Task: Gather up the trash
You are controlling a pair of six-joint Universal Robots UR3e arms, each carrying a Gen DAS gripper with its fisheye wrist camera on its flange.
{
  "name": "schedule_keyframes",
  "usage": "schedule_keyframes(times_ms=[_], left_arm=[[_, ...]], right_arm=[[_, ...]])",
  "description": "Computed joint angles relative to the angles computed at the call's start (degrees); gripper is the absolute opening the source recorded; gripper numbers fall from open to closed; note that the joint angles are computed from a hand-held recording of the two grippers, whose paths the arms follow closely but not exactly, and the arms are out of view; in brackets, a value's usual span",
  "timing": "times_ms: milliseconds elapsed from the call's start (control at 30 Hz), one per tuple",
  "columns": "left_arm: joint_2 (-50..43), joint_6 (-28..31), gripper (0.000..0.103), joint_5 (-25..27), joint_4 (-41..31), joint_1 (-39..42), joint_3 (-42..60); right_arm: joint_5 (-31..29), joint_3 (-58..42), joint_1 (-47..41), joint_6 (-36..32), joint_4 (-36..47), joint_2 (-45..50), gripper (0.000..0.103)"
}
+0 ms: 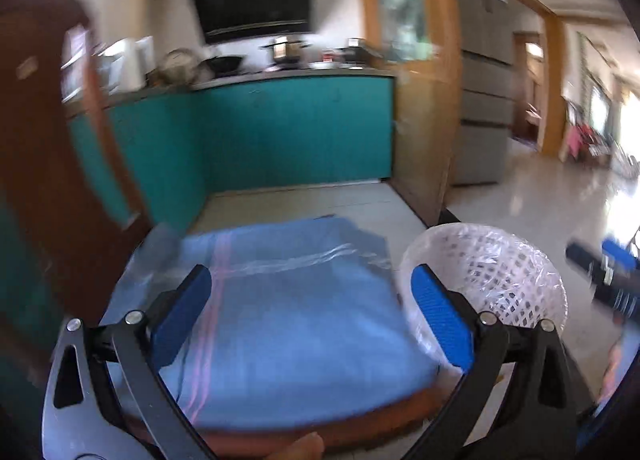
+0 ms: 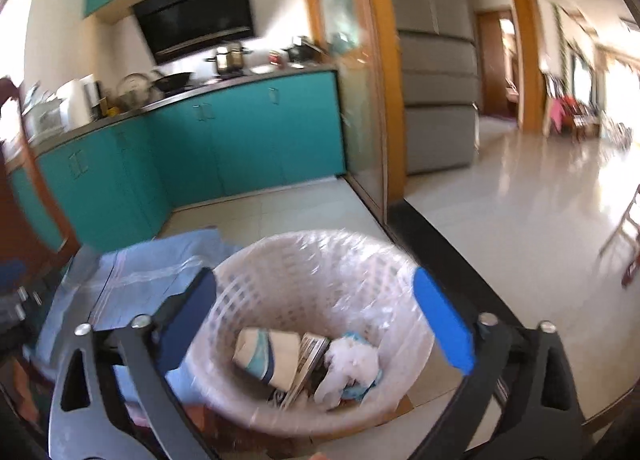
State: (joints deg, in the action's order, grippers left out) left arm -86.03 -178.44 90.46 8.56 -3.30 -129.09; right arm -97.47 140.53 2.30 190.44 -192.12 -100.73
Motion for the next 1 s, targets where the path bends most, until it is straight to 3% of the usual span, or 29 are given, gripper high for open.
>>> schedule_keyframes(times_ms=[167,267,400,533,767,933,1000], left_arm=[[25.5,0.0,0.100,-10.7,-12.8,13.6,-14.2],[37.9,4.6,0.100,-15.0,-25.1,19.6,-15.3],[45.1,6.7,0.100,-10.8,-27.8,17.2,-16.4],[48.5,7.9,0.100,-9.0,-30.5,15.7,-15.6],[60.6,11.6,0.100,-21.4,-47.2,27.9,-13.0],[60.9,11.4,0.100,-21.1,-47.6,27.9,-12.8],[63.6,12.7,0.100,-23.6,-51.4,30.7,-12.4]], right_arm=[[-12.2,0.5,16.2,0.8,0.4,2.4,0.100],[-26.0,-3.4,29.8,-1.2,-1.6,6.4,0.100],[-34.8,-9.0,38.7,-0.9,5.2,6.2,0.100],[-36.5,-11.4,40.9,1.6,11.1,3.0,0.100],[-38.2,-11.8,42.9,4.4,14.5,-0.6,0.100],[-38.6,-12.2,43.4,5.0,14.5,-1.0,0.100],[-38.8,-12.2,43.5,5.1,14.4,-1.0,0.100]])
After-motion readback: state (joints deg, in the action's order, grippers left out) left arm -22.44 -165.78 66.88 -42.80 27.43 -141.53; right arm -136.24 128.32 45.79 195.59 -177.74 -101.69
